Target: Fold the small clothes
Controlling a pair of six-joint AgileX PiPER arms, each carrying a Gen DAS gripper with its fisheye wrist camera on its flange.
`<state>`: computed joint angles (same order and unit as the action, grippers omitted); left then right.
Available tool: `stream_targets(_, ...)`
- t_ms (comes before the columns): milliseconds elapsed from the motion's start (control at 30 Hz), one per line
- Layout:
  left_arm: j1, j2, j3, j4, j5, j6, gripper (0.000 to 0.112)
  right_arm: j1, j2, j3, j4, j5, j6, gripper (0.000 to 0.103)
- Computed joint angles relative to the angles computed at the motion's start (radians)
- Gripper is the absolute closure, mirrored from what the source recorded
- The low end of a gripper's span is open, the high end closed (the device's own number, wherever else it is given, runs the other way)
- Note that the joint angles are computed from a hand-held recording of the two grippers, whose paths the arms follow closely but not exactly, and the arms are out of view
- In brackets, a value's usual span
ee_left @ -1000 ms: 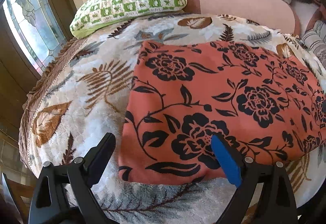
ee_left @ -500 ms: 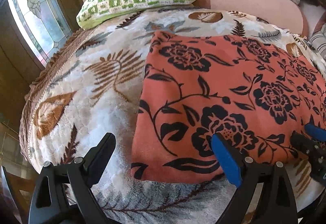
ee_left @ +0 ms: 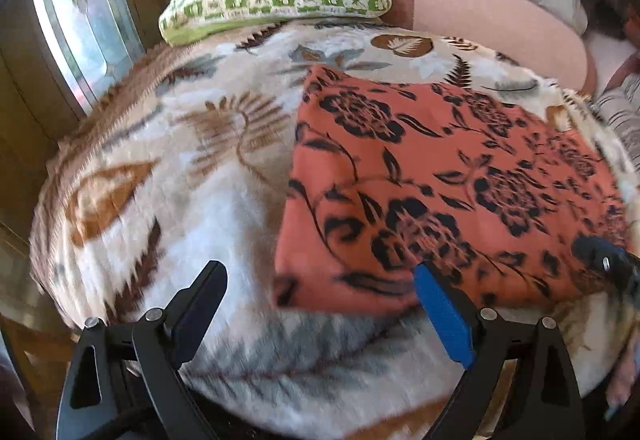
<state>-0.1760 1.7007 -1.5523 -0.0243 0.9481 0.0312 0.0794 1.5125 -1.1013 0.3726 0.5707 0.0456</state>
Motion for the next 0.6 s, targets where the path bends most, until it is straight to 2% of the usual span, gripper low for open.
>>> stream_targets(67,0.015,-0.016,0.019,-0.053,0.032,0.01,0.018,-0.033,-0.033,0.031,0.036,-0.019,-0.039,0.039)
stream_targets(167,0.057,-0.029,0.045,-0.21,0.08,0.044,0.018,-0.103,-0.075,0.069,0.135,-0.029,-0.127,0.039)
stream_targets(267,0.081,-0.004,0.046,-0.324,0.085,0.047,0.018,-0.155,-0.094,0.093,0.206,-0.019,-0.186,0.039)
stream_targets(400,0.098,0.024,0.063,-0.412,0.041,0.043,0.022,-0.192,-0.106,0.131,0.269,-0.013,-0.248,0.039)
stream_targets(467,0.105,0.039,0.079,-0.478,0.017,0.07,0.036,-0.196,-0.112,0.146,0.286,-0.014,-0.268,0.039)
stream_targets(600,0.072,0.046,0.087,-0.467,-0.054,0.063,0.04,-0.202,-0.113,0.165,0.332,-0.017,-0.31,0.039)
